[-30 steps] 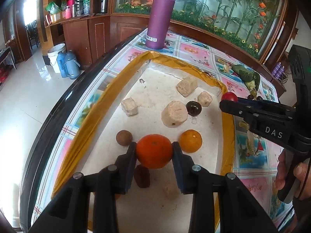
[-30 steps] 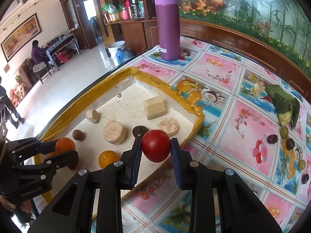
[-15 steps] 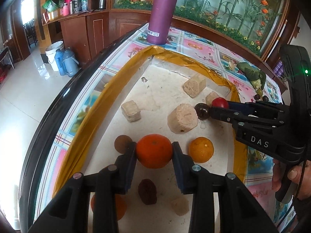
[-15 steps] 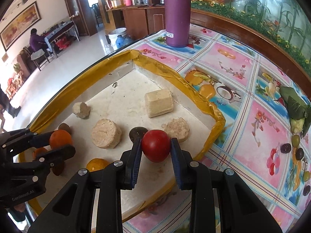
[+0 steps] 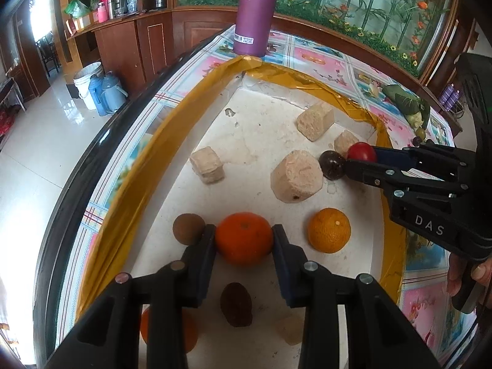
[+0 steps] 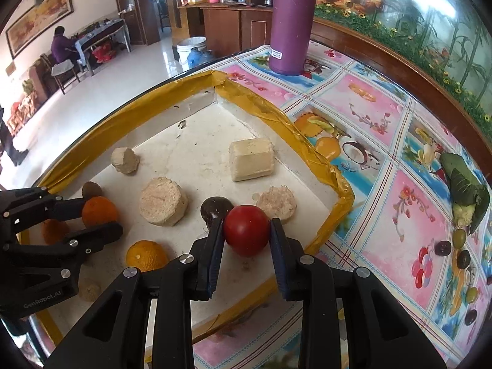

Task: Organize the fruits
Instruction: 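Open the right tool to drop the tomato while the left tool releases the orange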

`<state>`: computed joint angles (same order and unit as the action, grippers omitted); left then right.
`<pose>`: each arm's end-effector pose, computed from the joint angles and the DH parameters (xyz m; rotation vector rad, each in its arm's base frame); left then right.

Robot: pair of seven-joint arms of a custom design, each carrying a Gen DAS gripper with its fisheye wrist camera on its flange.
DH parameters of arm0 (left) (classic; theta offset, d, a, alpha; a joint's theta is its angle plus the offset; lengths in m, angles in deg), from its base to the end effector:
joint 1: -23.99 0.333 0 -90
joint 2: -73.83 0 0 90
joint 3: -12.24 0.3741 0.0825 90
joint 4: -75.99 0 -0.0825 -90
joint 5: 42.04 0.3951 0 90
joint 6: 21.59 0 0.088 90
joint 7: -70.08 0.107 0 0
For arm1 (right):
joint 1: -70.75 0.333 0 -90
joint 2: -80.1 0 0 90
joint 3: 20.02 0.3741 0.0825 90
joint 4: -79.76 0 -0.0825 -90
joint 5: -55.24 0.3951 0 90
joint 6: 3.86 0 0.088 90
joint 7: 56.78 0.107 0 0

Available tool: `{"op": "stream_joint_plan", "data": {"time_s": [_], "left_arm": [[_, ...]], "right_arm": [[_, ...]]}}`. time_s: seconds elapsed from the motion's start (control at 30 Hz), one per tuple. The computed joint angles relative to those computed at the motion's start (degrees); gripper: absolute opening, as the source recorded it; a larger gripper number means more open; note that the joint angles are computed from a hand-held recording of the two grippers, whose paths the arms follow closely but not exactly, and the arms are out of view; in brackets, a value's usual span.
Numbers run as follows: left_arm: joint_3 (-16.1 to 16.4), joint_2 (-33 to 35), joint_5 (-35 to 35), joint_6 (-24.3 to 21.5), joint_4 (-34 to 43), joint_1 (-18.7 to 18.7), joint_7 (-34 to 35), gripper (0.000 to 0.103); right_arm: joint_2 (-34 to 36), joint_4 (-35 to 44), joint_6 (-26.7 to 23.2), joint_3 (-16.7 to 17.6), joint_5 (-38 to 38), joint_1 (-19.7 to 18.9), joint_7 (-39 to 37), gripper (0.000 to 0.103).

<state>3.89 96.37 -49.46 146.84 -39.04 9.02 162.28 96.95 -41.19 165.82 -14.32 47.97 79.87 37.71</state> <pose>0.6285 -0.2517 0.3659 -1.6843 2.2822 -0.7376 0.6222 0.1690 0.3862 -2.1329 1.5958 -0.4753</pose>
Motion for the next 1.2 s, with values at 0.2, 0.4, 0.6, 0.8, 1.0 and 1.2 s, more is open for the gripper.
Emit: {"op": "stream_joint_plan", "data": {"time_s": [0.2,0.4,0.6,0.8,1.0,1.2], "left_arm": [[-0.1,0.0,0.0,-0.6,0.2,0.1,0.4,0.039],[-0.3,0.0,-0.4,-0.6,0.3,0.1,0.7,0.043],[0.2,0.0,0.3,-0.7,0.3,-0.5,0.1,0.044],[1.2,-0.3,1.6,-0.9,-0.1,-1.3,-1.6,0.050],[0.8,-1.2,1.4,-0.6,-1.3,-0.8,-1.9,0.056],[1.2,-3.3,2.8,1.9,-4.1,-1.6,-2.1,0.068]], "right_arm": [[0.1,0.9,-2.9,3.4,3.2,-3.1,-5.9,0.029],[0.8,1.5,-3.3,1.9,3.9,-1.5,-9.8,0.029],[0.7,1.1,-2.2,2.0,4.6,-1.6,-10.2,0.031],[0.0,0.0,-0.6,-0.6,1.1,0.9,-5.2,0.034],[-2.7,-2.8,1.5,-4.8,-5.9,4.8,3.1,0.039],[-7.3,-6.9,4.2,-14.3,-24.8,12.8,23.1,0.065]]}}
